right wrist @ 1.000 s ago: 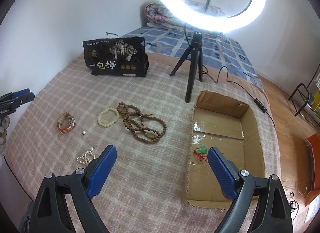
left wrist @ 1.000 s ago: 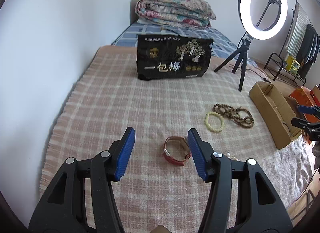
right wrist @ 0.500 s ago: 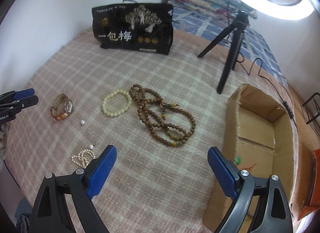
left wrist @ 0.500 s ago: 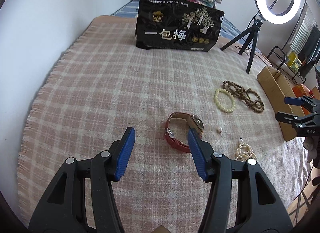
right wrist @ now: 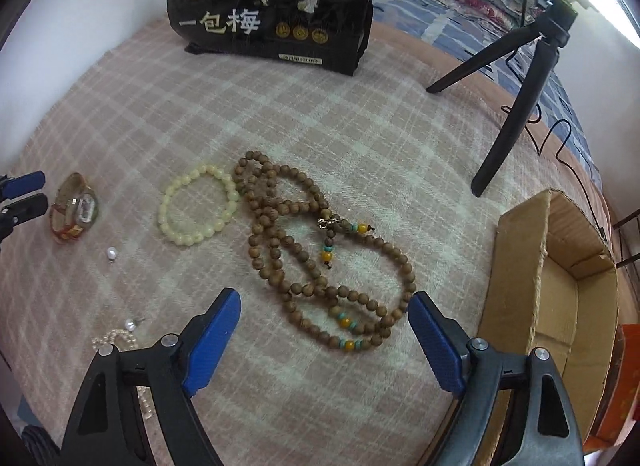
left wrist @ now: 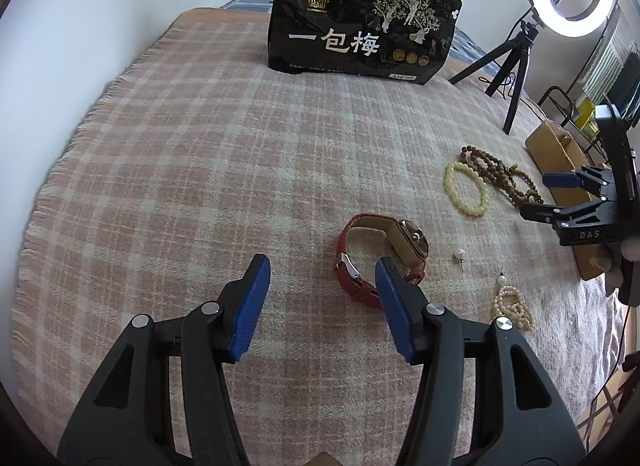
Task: Organize jewelry
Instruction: 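Close left tool on red-strap watch while right tool grasps brown wooden bead strand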
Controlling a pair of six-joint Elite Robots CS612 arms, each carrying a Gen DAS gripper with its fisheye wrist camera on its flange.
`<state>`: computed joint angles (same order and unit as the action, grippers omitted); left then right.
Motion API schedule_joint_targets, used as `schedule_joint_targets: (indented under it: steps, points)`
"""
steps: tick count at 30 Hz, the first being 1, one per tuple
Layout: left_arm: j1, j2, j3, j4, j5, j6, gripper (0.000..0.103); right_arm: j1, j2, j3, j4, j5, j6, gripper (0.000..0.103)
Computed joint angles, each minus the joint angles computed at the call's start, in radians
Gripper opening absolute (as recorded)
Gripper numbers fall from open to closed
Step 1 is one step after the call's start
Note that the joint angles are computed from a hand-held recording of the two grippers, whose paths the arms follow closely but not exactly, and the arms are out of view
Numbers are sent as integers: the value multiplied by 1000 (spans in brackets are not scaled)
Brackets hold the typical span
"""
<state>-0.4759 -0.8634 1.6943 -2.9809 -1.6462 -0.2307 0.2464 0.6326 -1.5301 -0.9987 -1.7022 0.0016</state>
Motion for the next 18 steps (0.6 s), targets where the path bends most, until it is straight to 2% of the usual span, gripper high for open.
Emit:
schedule_joint_targets:
  steps: [4, 9, 15, 18]
  points:
    - [0, 11, -9, 5, -15, 4, 56, 6, -4, 32, -28, -44, -17, 87]
    - [0, 27, -24, 19, -26, 7, 56, 2, -20, 78, -55, -48, -28, 88]
    - [5, 39, -37, 23, -50, 4, 56, -13, -33, 123, -50, 3, -20, 93]
    - [8, 42, -40, 20, -61, -4, 56, -31, -31, 122, -43, 67, 6, 93]
